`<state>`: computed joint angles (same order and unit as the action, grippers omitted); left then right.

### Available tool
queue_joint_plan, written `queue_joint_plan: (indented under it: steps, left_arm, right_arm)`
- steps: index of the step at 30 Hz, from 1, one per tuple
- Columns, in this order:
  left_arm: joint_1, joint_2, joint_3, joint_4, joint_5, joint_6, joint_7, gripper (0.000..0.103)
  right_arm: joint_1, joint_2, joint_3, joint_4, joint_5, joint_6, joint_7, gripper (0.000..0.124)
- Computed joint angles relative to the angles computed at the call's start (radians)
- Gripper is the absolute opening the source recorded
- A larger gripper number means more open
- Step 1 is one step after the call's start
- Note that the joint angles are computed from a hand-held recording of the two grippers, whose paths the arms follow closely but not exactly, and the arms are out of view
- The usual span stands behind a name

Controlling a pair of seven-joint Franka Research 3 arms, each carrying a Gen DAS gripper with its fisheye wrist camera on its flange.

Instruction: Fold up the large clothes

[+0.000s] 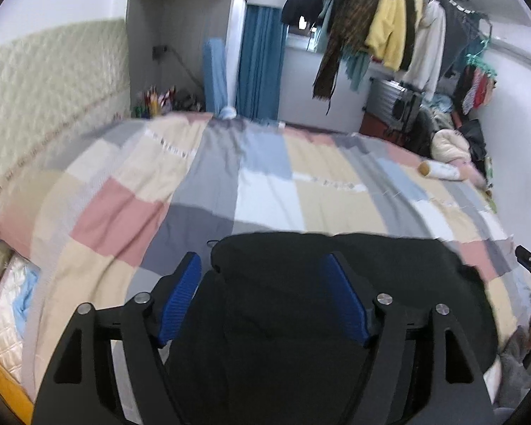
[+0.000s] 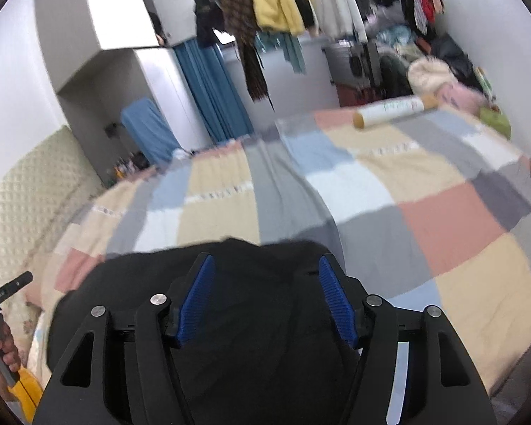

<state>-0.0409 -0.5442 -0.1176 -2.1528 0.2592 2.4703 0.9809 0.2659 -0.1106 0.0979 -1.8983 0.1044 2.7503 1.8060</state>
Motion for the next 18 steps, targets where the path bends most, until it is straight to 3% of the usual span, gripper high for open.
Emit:
queue_joint_plan:
  steps: [9, 13, 15, 18]
  left_arm:
    - [-0.038, -0.125, -0.042, 0.089, 0.006, -0.080, -0.011, 0.085]
    - [-0.017, -0.173, -0.096, 0.116, 0.069, -0.126, -0.028, 0.096]
    - [-0.028, -0.198, -0.097, 0.107, 0.079, -0.111, -0.037, 0.102]
    - [-0.049, -0.230, -0.096, 0.096, 0.072, -0.110, -0.044, 0.103]
  right_arm:
    - [0.022, -0.175, 0.027, 0.007, 0.010, 0.006, -0.088, 0.080]
    - [0.013, -0.265, 0.059, -0.019, 0.003, 0.042, -0.092, 0.083]
    - [0.011, -0.304, 0.071, -0.037, 0.007, 0.060, -0.099, 0.087]
    - [-0.008, -0.360, 0.101, -0.068, -0.008, 0.088, -0.098, 0.096]
